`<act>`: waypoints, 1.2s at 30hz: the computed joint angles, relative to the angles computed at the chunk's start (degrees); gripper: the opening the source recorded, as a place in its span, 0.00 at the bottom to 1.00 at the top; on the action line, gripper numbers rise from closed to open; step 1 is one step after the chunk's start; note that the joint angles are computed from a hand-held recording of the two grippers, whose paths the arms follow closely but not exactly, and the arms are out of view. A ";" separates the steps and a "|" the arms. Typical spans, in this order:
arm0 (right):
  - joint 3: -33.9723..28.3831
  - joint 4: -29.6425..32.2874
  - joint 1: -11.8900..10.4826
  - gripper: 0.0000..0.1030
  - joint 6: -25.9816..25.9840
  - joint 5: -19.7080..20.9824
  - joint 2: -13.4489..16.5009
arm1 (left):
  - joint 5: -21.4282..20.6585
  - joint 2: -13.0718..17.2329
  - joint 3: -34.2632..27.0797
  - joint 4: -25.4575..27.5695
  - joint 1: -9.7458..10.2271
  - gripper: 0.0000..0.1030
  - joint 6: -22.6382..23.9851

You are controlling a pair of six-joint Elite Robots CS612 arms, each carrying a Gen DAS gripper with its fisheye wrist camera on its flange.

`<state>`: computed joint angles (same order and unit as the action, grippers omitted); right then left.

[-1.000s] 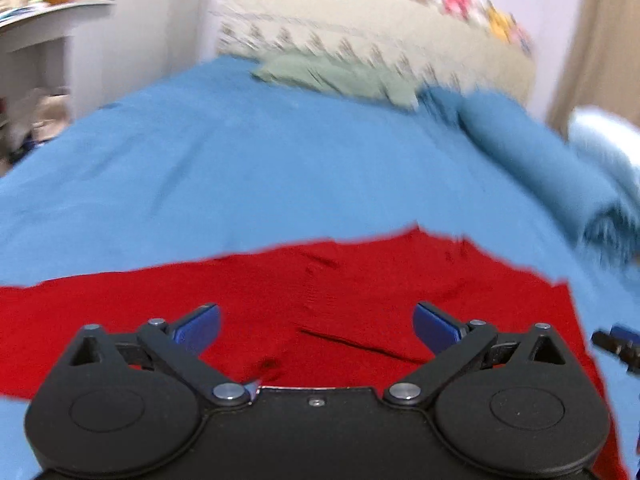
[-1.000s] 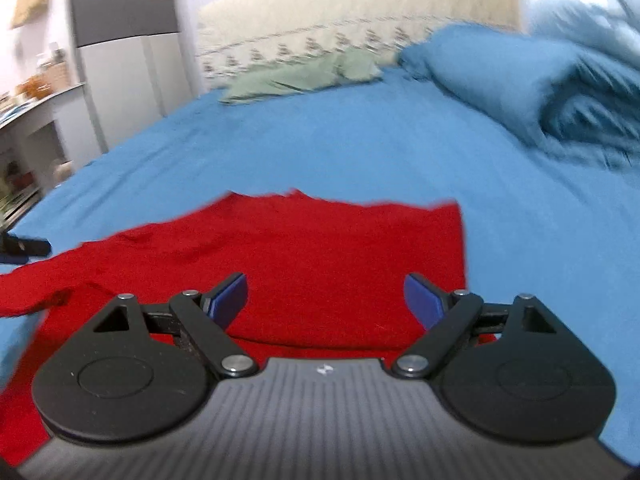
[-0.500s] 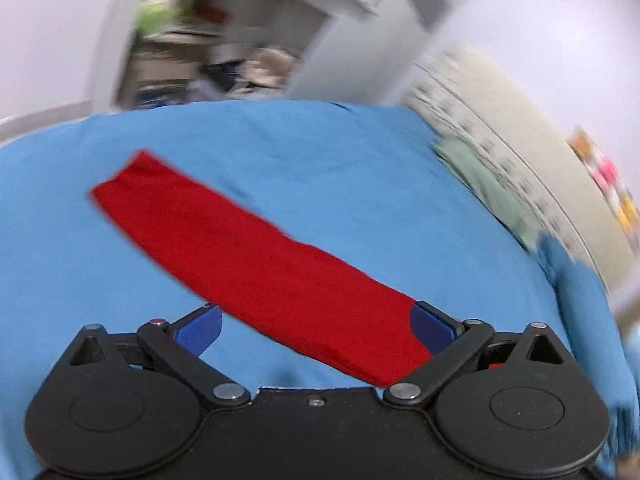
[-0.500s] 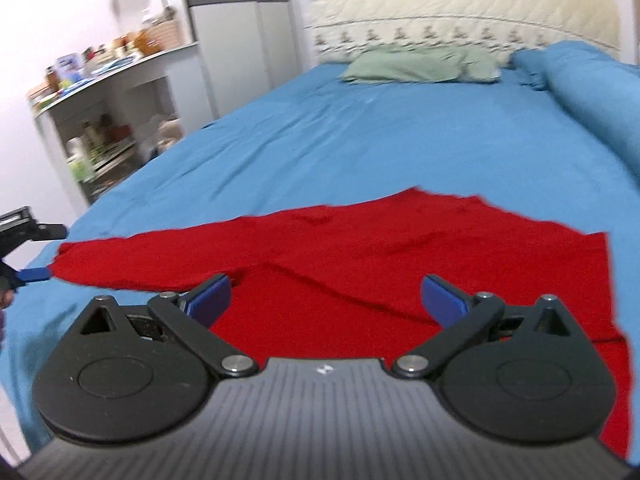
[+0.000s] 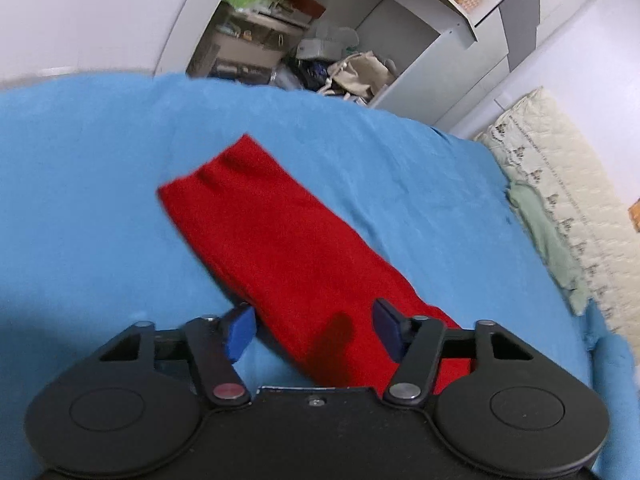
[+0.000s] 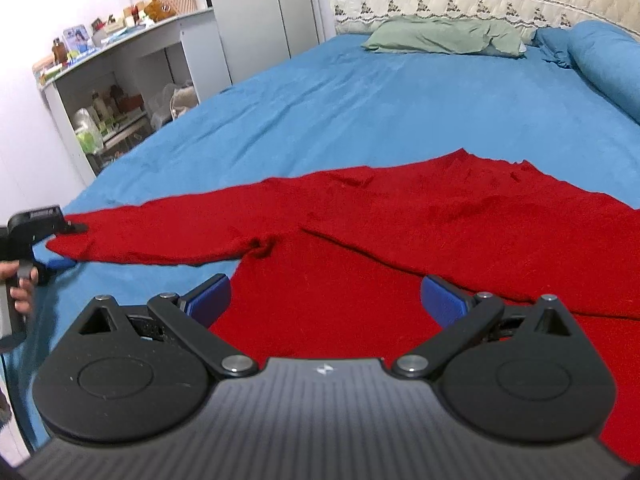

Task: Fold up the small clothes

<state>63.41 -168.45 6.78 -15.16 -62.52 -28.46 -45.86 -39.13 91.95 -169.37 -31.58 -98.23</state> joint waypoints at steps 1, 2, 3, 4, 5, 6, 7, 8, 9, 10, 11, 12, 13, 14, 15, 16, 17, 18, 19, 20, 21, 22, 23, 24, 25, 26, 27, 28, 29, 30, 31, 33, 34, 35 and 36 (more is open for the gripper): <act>-0.24 0.12 0.10 1.00 -0.22 -0.26 0.23 | 0.37 -0.07 -0.65 2.64 0.04 0.46 0.02; -0.54 0.28 0.12 1.00 -0.38 -0.39 0.50 | 0.31 -0.09 -1.41 5.23 0.20 0.23 0.21; -0.75 0.37 0.07 1.00 -0.51 -0.41 0.70 | 0.02 -0.02 -2.12 7.24 0.43 0.09 0.35; -0.94 0.43 0.02 1.00 -0.57 -0.47 0.87 | 0.01 0.04 -2.33 7.53 0.44 0.05 0.55; -1.11 0.41 -0.01 1.00 -0.49 -0.53 1.03 | 0.49 0.18 -2.40 6.87 0.35 0.05 0.85; -1.34 0.43 -0.06 1.00 -0.33 -0.44 1.21 | 1.96 0.09 -2.70 7.80 -0.10 0.05 1.37; -1.55 0.41 -0.13 1.00 -0.20 -0.29 1.35 | 3.70 0.13 -3.57 9.65 -0.49 0.05 2.67; -1.71 0.20 -0.21 1.00 -0.06 -0.19 1.47 | 5.42 0.47 -4.84 11.13 -0.76 0.05 4.42; -1.81 -0.16 -0.29 1.00 0.04 -0.15 1.55 | 7.53 0.70 -5.98 11.42 -1.40 0.05 7.24; -1.98 -0.49 -0.40 1.00 0.14 -0.12 1.63 | 8.94 1.11 -7.09 10.03 -1.85 0.05 10.51; -2.04 -1.01 -0.49 1.00 0.37 -0.16 1.68 | 9.91 1.72 -8.49 8.08 -2.14 0.05 13.97; -2.08 -1.59 -0.65 1.00 0.74 -0.20 1.67 | 10.63 2.51 -10.24 5.14 -2.54 0.05 18.62; -2.11 -2.16 -0.84 1.00 1.20 -0.26 1.65 | 10.54 3.40 -12.25 2.18 -2.81 0.05 23.57; -2.15 -2.53 -1.06 1.00 1.61 -0.27 1.60 | 10.19 4.46 -14.72 -0.44 -3.10 0.05 28.71; -2.10 -3.29 -1.39 1.00 2.49 -0.39 1.51 | 9.64 5.77 -17.87 -2.38 -3.39 0.05 34.10; -2.07 -4.01 -1.71 1.00 3.46 -0.60 1.41 | 8.81 7.30 -21.45 -4.11 -3.70 0.05 39.28; -2.05 -4.69 -2.06 1.00 4.48 -1.01 1.29 | 7.78 9.03 -25.16 -5.99 -4.01 0.05 43.93; -1.97 -5.33 -2.45 1.00 5.54 -1.61 1.13 | 6.51 10.85 -28.95 -7.32 -4.20 0.05 48.01; -1.79 -5.95 -2.80 1.00 6.45 -2.16 0.94 | 4.82 12.81 -33.11 -7.39 -4.37 0.05 51.07; -1.65 -6.70 -3.30 1.00 7.60 -2.76 0.79 | 2.07 14.69 -37.25 -6.55 -4.35 0.05 52.85; -1.42 -7.36 -3.76 1.00 8.55 -3.28 0.62 | -1.10 16.86 -41.68 -5.25 -4.41 0.05 53.01; -1.21 -7.75 -4.20 1.00 9.19 -3.75 0.46 | -3.78 18.89 -45.61 -3.51 -4.41 0.05 52.07; -1.00 -7.96 -4.62 1.00 9.57 -4.28 0.31 | -6.69 20.71 -49.00 -1.62 -4.36 0.05 51.00; -0.77 -7.87 -5.12 1.00 9.55 -4.97 0.15 | -10.41 23.15 -53.48 1.80 -4.35 0.05 49.80; -0.62 -7.69 -5.51 1.00 9.37 -5.62 0.05 | -13.83 25.33 -57.40 5.46 -4.26 0.05 49.08; -0.42 -7.58 -5.90 1.00 9.22 -6.22 -0.03 | -16.73 27.62 -61.33 9.34 -4.21 0.05 48.12; -0.29 -7.10 -6.29 1.00 8.97 -6.60 -0.10 | -18.86 29.84 -65.03 13.14 -4.25 0.05 46.80; -0.08 -6.63 -6.66 1.00 8.62 -6.72 -0.17 | -20.66 31.62 -67.82 15.96 -4.27 0.05 45.85; 0.09 -6.28 -7.00 1.00 8.18 -6.76 -0.22 | -22.04 33.10 -69.95 18.09 -4.36 0.06 45.06; 0.20 -6.05 -7.30 1.00 7.67 -6.84 -0.22 | -23.15 34.00 -71.10 19.47 -4.42 0.06 44.38; 0.36 -6.11 -7.51 1.00 7.21 -6.88 -0.21 | -23.68 34.40 -71.38 19.98 -4.54 0.06 43.98; 0.54 -6.51 -7.98 1.00 6.55 -6.51 -0.10 | -23.36 33.53 -69.21 18.98 -4.79 0.15 44.06; 0.49 -6.69 -8.15 1.00 6.36 -6.25 0.01 | -23.95 32.10 -66.60 18.07 -4.86 0.30 43.09; 0.37 -6.83 -8.27 1.00 6.10 -5.92 0.13 | -25.30 30.19 -62.86 16.01 -4.78 0.53 42.06; 0.31 -7.34 -8.38 1.00 5.82 -5.50 0.26 | -26.41 28.27 -59.38 13.93 -4.83 0.62 41.00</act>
